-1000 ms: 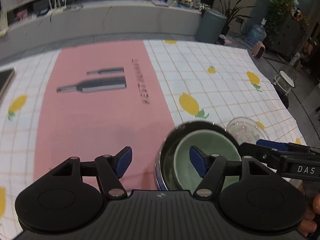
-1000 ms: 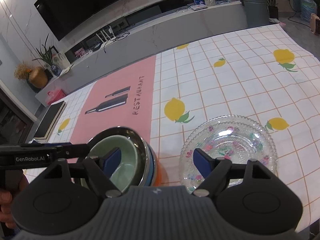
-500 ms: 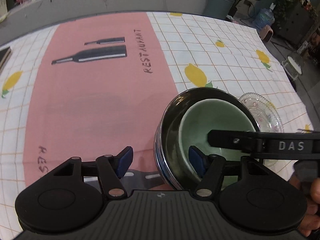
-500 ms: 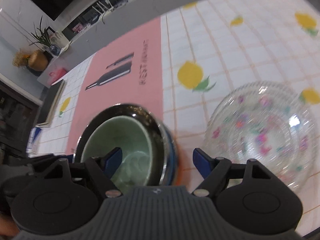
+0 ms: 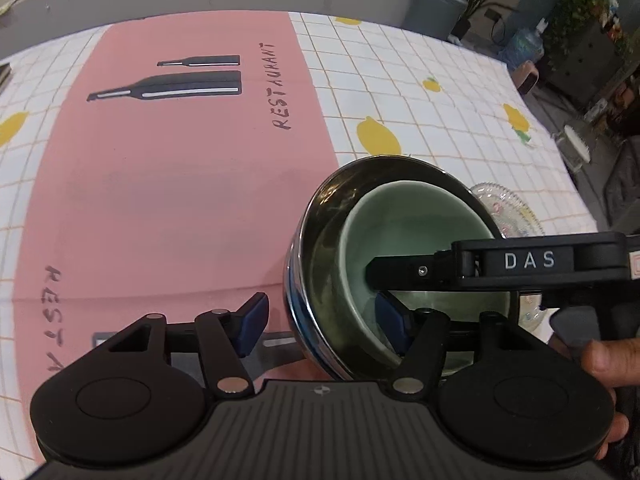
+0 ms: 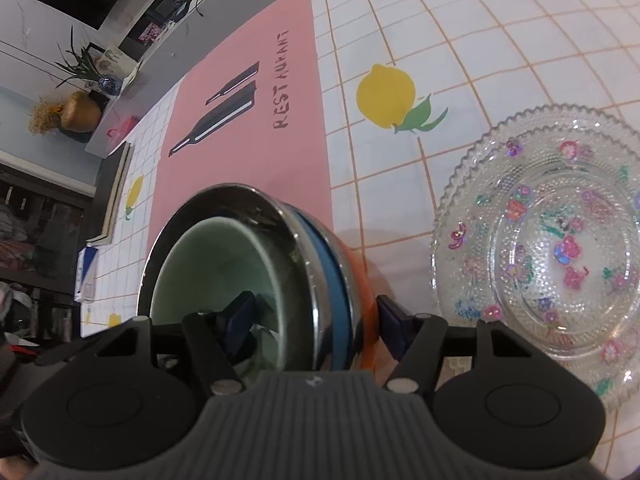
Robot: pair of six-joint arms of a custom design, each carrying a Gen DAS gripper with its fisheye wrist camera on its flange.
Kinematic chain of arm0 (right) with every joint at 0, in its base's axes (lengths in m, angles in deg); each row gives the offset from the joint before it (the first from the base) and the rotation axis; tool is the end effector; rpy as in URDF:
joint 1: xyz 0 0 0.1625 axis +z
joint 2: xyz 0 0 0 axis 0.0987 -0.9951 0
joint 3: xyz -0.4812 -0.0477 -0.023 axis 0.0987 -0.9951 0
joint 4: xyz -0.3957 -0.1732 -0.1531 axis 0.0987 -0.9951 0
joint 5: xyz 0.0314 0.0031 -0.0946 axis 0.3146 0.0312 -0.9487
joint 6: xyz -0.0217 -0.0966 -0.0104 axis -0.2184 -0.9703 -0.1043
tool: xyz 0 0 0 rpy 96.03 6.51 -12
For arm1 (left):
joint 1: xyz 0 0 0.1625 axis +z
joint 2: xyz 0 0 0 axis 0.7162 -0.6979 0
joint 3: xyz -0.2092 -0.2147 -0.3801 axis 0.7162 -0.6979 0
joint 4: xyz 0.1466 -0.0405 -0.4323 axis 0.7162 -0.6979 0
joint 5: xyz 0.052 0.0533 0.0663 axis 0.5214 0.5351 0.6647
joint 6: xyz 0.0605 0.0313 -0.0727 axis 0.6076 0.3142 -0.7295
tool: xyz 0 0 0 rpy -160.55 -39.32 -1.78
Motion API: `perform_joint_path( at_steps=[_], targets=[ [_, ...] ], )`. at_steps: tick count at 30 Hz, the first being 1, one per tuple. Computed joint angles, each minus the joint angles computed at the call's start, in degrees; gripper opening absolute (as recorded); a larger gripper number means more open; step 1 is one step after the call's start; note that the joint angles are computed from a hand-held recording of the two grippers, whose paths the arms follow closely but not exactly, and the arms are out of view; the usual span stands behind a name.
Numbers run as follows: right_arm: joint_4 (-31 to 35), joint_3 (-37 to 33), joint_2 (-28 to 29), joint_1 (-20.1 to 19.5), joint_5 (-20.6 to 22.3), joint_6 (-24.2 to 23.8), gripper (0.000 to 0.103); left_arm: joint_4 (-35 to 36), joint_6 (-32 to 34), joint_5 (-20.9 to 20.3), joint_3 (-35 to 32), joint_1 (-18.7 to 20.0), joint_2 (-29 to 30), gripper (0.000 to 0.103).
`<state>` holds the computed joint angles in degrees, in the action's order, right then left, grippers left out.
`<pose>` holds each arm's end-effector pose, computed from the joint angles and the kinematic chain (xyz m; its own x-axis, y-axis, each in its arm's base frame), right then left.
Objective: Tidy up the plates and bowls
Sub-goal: 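Close both grippers on the steel bowl's rim, then lift the bowl stack with both grippers and carry it over the plate stack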
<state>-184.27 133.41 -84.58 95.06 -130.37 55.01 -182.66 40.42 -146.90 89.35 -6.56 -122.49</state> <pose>0.1617 -0.3305 0.1942 -0.8972 0.4398 0.0410 0.3457 0.7570 -0.5545 -0.2224 -0.3985 0.1145 -0.7313 0.5764 -0.3648 0.6142 0.7890 0.0153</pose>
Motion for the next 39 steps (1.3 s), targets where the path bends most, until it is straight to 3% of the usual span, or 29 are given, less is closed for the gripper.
perform_joint_path(
  at_steps=[1, 4, 11, 24, 39],
  targets=[
    [-0.37, 0.35, -0.37, -0.69, 1.00, -0.04, 0.063, -1.54, 0.07, -0.78, 0.59, 0.25, -0.15, 0.063],
    [-1.63, 1.65, -1.84, -2.56, 3.48, 1.47, 0.059, -4.24, -0.78, -1.46, 1.58, 0.13, -0.06, 0.061],
    [-2.69, 2.86, -3.14, -2.41, 3.47, 3.27, 0.054, -0.44, -3.55, -2.89, -0.51, 1.55, -0.22, 0.048],
    [-3.66, 4.61, -7.25, -2.28, 3.71, 3.97, 0.052, -2.52, -2.07, -1.27, 0.35, -0.85, -0.97, 0.044],
    [-1.15, 6.35, -17.15, -0.59, -1.13, 6.02, 0.053, -8.08, -0.58, -2.11, -0.78, -5.12, 3.19, 0.044]
  ],
)
